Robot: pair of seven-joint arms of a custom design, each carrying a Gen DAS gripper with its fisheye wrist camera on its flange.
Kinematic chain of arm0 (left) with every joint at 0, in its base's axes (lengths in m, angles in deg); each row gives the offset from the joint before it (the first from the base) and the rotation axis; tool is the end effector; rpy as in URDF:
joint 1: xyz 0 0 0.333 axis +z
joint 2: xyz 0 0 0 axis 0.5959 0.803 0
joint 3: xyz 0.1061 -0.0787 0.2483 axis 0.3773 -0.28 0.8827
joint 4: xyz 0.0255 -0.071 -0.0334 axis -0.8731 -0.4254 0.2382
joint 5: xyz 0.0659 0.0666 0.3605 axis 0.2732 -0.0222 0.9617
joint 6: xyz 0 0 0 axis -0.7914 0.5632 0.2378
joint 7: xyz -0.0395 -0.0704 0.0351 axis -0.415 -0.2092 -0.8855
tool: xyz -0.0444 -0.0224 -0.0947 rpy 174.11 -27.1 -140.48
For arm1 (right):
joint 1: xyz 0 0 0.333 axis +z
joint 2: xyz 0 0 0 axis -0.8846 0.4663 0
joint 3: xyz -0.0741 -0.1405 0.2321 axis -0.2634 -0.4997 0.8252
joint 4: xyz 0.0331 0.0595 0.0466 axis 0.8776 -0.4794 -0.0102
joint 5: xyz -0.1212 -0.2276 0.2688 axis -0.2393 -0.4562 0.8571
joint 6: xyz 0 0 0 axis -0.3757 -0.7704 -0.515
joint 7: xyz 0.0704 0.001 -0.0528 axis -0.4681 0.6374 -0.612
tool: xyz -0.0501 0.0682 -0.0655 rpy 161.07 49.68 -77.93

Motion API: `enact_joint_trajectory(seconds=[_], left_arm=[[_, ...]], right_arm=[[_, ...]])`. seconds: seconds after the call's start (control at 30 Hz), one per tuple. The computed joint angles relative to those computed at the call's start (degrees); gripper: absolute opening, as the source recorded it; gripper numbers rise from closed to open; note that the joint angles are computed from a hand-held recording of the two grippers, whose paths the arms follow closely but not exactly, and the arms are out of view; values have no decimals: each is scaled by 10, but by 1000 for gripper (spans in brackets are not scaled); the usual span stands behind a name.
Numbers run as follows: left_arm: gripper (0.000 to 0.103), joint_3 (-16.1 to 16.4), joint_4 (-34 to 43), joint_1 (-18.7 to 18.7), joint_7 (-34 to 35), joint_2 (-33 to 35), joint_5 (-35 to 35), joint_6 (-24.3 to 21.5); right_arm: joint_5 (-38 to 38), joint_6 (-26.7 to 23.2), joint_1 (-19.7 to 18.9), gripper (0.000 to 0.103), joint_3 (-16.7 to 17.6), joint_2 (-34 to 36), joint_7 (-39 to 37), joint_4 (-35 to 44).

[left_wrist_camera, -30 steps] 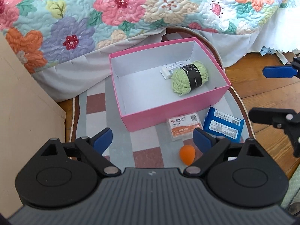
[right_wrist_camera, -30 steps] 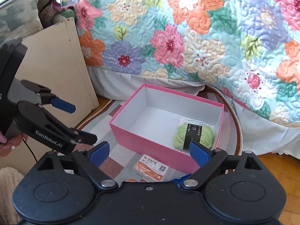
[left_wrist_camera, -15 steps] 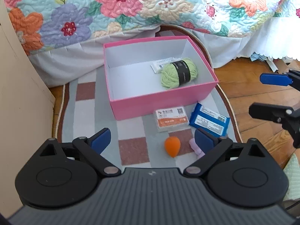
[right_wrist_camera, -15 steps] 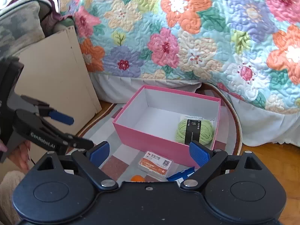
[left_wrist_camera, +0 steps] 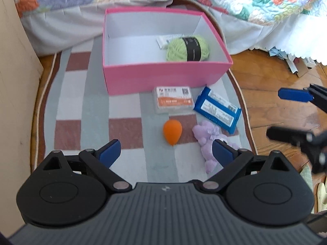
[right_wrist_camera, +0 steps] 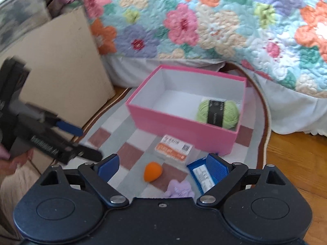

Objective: Organize objects
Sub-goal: 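Withdraw the left gripper from the box and move toward the purple plush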

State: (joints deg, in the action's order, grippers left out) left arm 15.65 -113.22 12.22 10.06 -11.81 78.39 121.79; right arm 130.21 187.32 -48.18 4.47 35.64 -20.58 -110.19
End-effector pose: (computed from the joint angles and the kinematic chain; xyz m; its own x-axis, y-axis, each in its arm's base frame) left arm 0.5139 -0.3960 0.4615 0.1435 -0.9589 0.2449 -0.8835 -0.2357 -0.4049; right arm 0.5538 0.1715 0.4790 0.7236 -0.6756 -0.1415 -0.5790 -0.4825 -0.6573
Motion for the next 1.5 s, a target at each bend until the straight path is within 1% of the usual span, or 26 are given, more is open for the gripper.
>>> enact_joint_trajectory(seconds=[0.1, 0.17, 0.3, 0.4, 0.43, 0.5, 0.57, 0.6, 0.63, 0.67, 0.73, 0.8, 0.83, 0.9, 0.93, 0.97, 1.03, 1.1, 1.13, 1.2, 1.27, 1.33, 1.4, 1.43, 1.5], left_arm=[[97, -4, -7, 4, 3, 6, -19, 10], [97, -5, -12, 3, 1, 9, -25, 16], [97, -3, -23, -2, -16, 14, -23, 31], [97, 0, -36, -4, -36, 16, -18, 57], [97, 1, -40, -7, -44, 17, -13, 67], [97, 4, -48, -11, -59, 20, -2, 87], [96, 8, -55, -14, -73, 20, 10, 104], [96, 11, -60, -16, -84, 20, 20, 116], [96, 14, -62, -18, -92, 21, 28, 123], [96, 17, -65, -19, -102, 21, 36, 131], [97, 20, -76, -19, -120, 21, 47, 162], [97, 15, -84, -11, -119, 24, 38, 193], [97, 13, -85, -10, -118, 27, 35, 203], [97, 13, -82, -12, -119, 33, 33, 213], [97, 13, -80, -13, -118, 36, 33, 215], [97, 14, -79, -14, -118, 39, 32, 219], [96, 12, -74, -15, -116, 47, 26, 221], [96, 5, -62, -11, -96, 57, 13, 206], [96, 5, -58, -13, -93, 61, 11, 200], [95, 7, -54, -16, -92, 68, 8, 200], [94, 10, -64, -17, -96, 70, 5, 225], [94, 10, -77, -15, -101, 73, -1, 259], [94, 11, -82, -15, -102, 77, -4, 281], [94, 13, -78, -18, -102, 81, -4, 280], [94, 17, -63, -26, -99, 89, 0, 261]], right_arm=[[-1, -4, 5, 94, 3, -16, -12, -23], [-5, 0, 10, 94, 4, -24, -33, -39], [-12, 49, 22, 94, 7, -31, -59, -75], [-1, 87, 29, 93, 9, -28, -68, -94], [25, 114, 33, 92, 11, -30, -94, -105], [114, 161, 45, 92, 13, -35, -192, -125], [177, 200, 56, 92, 16, -34, -272, -135], [199, 226, 62, 93, 19, -32, -306, -140], [210, 235, 64, 93, 19, -30, -328, -142], [202, 239, 65, 93, 20, -28, -337, -145], [124, 248, 63, 93, 21, -16, -281, -146], [42, 236, 56, 93, 18, -5, -196, -141], [15, 226, 53, 93, 16, 1, -157, -137], [1, 203, 44, 93, 14, 8, -116, -127], [-14, 204, 42, 93, 15, 12, -92, -126], [-43, 223, 43, 93, 15, 17, -61, -128], [-68, 256, 43, 93, 19, 21, -41, -139], [-78, 241, 38, 93, 20, 21, -29, -139], [-71, 228, 34, 93, 21, 20, -34, -138], [-59, 218, 32, 93, 25, 20, -52, -140], [-47, 207, 31, 93, 28, 20, -66, -143], [-51, 199, 32, 93, 27, 24, -53, -141], [-61, 195, 33, 93, 26, 25, -34, -143], [-62, 195, 33, 93, 26, 26, -31, -144], [-76, 198, 33, 93, 25, 28, -19, -147]])
